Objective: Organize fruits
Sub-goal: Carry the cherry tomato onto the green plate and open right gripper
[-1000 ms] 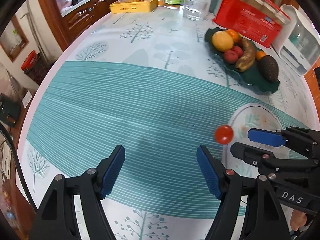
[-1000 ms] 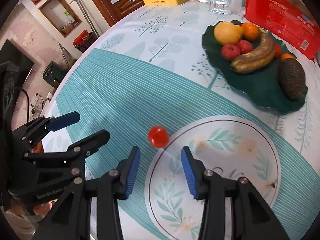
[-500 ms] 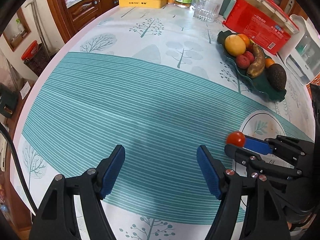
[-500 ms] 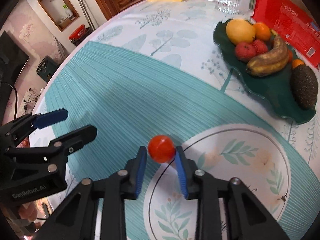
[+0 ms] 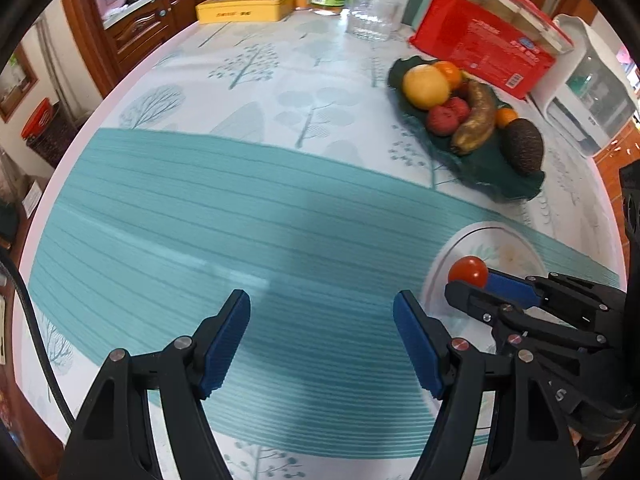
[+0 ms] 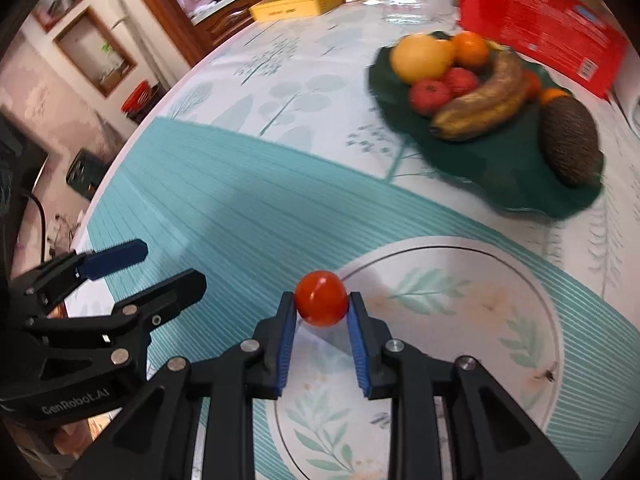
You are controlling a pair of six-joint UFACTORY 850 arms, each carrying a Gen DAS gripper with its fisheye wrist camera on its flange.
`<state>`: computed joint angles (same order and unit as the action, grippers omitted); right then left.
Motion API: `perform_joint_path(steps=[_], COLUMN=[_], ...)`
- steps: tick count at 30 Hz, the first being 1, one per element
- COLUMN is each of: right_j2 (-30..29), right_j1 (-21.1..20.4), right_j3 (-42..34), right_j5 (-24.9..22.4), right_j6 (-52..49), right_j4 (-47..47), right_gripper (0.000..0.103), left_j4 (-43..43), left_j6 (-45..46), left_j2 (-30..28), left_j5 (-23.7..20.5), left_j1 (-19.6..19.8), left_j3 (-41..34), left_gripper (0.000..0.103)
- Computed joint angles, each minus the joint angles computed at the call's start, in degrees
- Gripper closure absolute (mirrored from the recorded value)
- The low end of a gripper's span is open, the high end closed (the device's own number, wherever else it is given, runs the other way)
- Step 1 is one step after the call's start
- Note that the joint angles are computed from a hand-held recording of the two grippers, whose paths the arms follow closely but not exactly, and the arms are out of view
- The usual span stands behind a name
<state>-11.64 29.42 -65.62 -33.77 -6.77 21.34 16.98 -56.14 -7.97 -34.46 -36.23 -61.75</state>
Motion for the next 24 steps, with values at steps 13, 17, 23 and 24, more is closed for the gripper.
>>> perform_joint_path(steps=[13, 17, 23, 24], right_j2=[2.3, 1.0, -1.9, -2.5], right_j1=[-5.5, -7.2, -8.3, -8.5], right_j3=[-2.5, -4.9, -9.2, -9.9], right_j5=[0.8, 0.9, 1.2, 1.2], right_j6=[8.1, 10.2, 14.6, 15.0], right_j4=[-3.2, -4.6, -8.9, -8.9], right_gripper=[0.077, 0.077, 0.077, 0.077], left_j4=[1.2, 3.1, 5.6, 5.6], left_j6=[4.5, 4.1, 5.2, 5.7], left_j2=[-5.7, -7.3, -11.2, -11.9], left_j5=[-1.4, -1.3, -2.0, -2.2], left_j1=[-0.2, 0.4, 1.6, 1.8], left_j3=[-11.4, -14.8, -21.6, -22.6], left_gripper=[0.018, 0.011, 0.004, 0.002])
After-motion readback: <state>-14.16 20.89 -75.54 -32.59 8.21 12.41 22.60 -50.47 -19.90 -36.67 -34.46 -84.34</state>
